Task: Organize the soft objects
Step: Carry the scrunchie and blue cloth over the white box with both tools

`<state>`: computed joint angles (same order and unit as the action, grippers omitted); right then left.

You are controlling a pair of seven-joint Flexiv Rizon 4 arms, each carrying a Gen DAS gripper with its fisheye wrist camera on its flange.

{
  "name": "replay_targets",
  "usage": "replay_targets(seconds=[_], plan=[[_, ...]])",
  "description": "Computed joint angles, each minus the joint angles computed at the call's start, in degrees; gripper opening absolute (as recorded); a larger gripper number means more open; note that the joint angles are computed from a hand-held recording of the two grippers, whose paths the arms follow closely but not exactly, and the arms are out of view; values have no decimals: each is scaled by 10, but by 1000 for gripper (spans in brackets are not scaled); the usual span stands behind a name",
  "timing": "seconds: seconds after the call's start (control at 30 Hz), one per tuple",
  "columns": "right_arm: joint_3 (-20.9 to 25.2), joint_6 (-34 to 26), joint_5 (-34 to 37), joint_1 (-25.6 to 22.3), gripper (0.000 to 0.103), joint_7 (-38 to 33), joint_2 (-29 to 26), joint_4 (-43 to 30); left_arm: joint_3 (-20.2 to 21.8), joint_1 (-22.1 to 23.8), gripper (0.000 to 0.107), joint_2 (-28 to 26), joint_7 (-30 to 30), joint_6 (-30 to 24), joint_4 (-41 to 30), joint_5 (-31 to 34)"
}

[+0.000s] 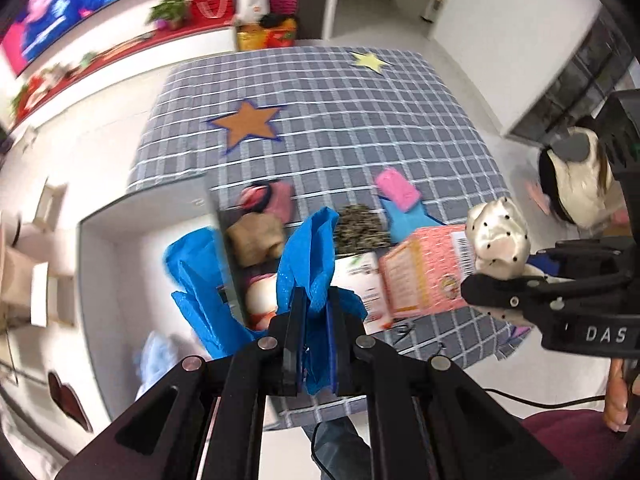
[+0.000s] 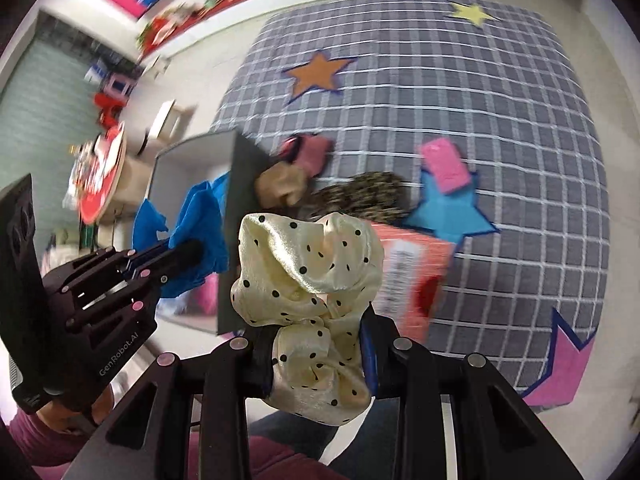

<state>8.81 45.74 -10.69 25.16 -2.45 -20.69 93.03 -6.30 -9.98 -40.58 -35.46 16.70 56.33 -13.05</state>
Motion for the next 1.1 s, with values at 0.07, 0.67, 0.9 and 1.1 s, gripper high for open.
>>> replay_targets(seconds=[0.07, 0.67, 0.9, 1.1], plan=[[6, -18, 9, -2, 33, -37, -27, -45, 4, 10, 9, 1, -7, 11, 2, -5], [-7, -239, 59, 34, 33, -289, -257, -464, 19, 75, 9, -11, -88, 61, 6, -20], [-17, -287, 74, 47, 33, -321, -294, -539, 20, 84, 9, -14, -102, 66, 5, -21], [-25, -289, 78, 51, 33, -319, -293, -538, 18, 86, 9, -17, -105, 66, 0, -21]])
